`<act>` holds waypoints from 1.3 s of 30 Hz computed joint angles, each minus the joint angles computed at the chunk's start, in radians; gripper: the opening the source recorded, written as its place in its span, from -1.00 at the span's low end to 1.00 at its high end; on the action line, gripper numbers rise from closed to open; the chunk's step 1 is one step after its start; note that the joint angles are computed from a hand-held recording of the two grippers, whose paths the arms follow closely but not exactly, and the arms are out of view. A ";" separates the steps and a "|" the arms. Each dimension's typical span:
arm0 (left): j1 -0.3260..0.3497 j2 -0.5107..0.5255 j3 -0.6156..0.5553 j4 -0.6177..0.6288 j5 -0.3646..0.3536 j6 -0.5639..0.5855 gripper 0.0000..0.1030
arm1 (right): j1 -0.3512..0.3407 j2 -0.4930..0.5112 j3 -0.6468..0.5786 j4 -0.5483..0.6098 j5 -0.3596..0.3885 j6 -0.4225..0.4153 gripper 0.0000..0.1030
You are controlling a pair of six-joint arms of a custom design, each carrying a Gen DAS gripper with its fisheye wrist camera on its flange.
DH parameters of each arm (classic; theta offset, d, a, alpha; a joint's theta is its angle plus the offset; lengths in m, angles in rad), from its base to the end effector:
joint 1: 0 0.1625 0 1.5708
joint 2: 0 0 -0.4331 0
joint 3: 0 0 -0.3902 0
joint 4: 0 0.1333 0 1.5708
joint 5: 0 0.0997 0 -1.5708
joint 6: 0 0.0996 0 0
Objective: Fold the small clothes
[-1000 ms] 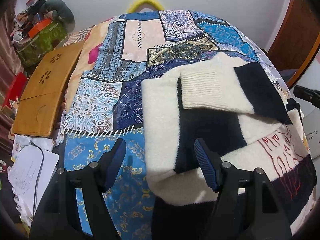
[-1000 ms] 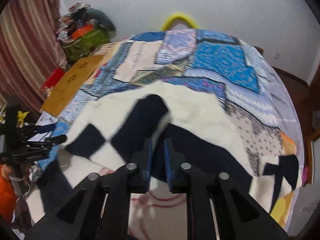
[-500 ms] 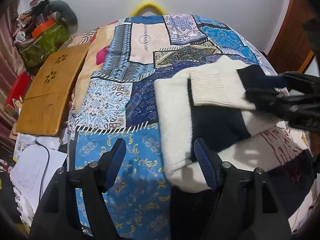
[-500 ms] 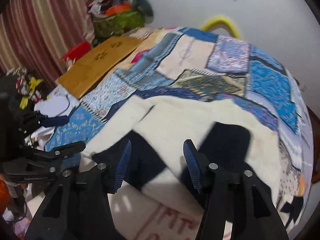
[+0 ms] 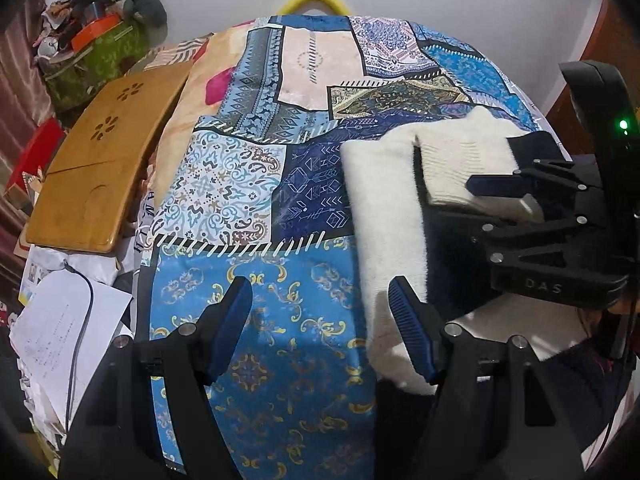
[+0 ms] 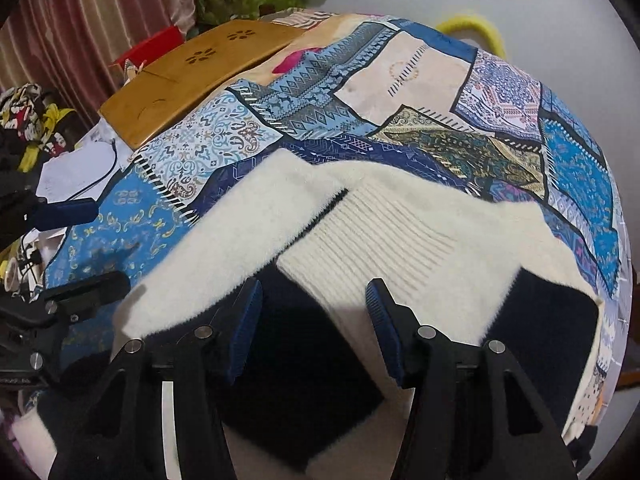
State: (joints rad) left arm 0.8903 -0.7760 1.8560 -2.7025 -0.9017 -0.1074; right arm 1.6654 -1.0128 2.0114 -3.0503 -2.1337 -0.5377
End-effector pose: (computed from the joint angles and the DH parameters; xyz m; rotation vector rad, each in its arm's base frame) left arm -0.2238 -0.5865 0.0488 0.6890 2.4182 -0.3955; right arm 0.1334 -0.5579 0.1733 0.5991 -2.3925 0.4322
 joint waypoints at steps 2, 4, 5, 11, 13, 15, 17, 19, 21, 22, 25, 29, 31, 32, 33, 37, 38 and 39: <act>0.002 0.002 -0.002 0.003 -0.001 -0.002 0.36 | 0.002 0.012 -0.008 -0.010 -0.013 -0.009 -0.27; 0.002 0.004 -0.003 0.005 -0.001 -0.005 0.36 | 0.004 0.028 -0.016 -0.028 -0.043 -0.018 -0.52; 0.001 0.004 -0.003 0.004 -0.002 -0.007 0.36 | 0.000 0.028 -0.017 -0.028 -0.044 -0.014 -0.65; -0.009 0.001 0.006 -0.003 -0.004 -0.003 0.36 | -0.018 -0.012 0.000 -0.053 0.007 0.033 -0.87; -0.012 0.001 0.005 -0.002 0.000 -0.001 0.36 | -0.016 -0.032 0.017 -0.077 0.022 0.037 -0.87; -0.014 0.000 0.002 0.002 0.000 -0.005 0.36 | -0.014 -0.053 0.035 -0.108 0.038 0.035 -0.87; -0.016 -0.003 0.003 0.000 -0.004 -0.009 0.36 | -0.011 -0.078 0.054 -0.143 0.048 0.028 -0.87; -0.021 -0.006 0.006 -0.003 -0.004 -0.009 0.36 | -0.014 -0.112 0.071 -0.167 0.066 0.037 -0.87; -0.025 -0.007 0.008 -0.004 -0.002 -0.006 0.36 | -0.019 -0.151 0.090 -0.184 0.089 0.052 -0.87; -0.028 -0.007 0.009 -0.001 0.000 -0.006 0.36 | -0.022 -0.174 0.103 -0.200 0.101 0.058 -0.87; -0.033 -0.005 0.008 0.007 0.002 -0.010 0.36 | -0.030 -0.234 0.136 -0.239 0.122 0.068 -0.87; -0.043 -0.003 0.009 0.014 -0.001 -0.019 0.36 | -0.043 -0.313 0.175 -0.277 0.145 0.084 -0.87; -0.050 0.000 0.009 0.017 0.000 -0.021 0.36 | -0.052 -0.354 0.195 -0.296 0.155 0.092 -0.87; -0.055 0.001 0.009 0.019 -0.001 -0.022 0.36 | -0.056 -0.370 0.202 -0.305 0.158 0.094 -0.88; -0.057 0.002 0.009 0.021 -0.002 -0.023 0.36 | -0.060 -0.389 0.211 -0.314 0.159 0.096 -0.87; -0.074 0.008 0.008 0.030 -0.002 -0.023 0.36 | -0.082 -0.464 0.247 -0.347 0.172 0.116 -0.88; -0.078 0.009 0.008 0.031 -0.002 -0.023 0.36 | -0.091 -0.487 0.257 -0.353 0.178 0.121 -0.88; -0.081 0.011 0.008 0.031 -0.002 -0.023 0.36 | -0.098 -0.505 0.263 -0.353 0.181 0.126 -0.88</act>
State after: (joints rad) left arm 0.8088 -0.7653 1.8637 -2.6711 -0.9042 -0.1304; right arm 1.5675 -1.5174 2.2746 -3.4031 -1.9523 -0.4119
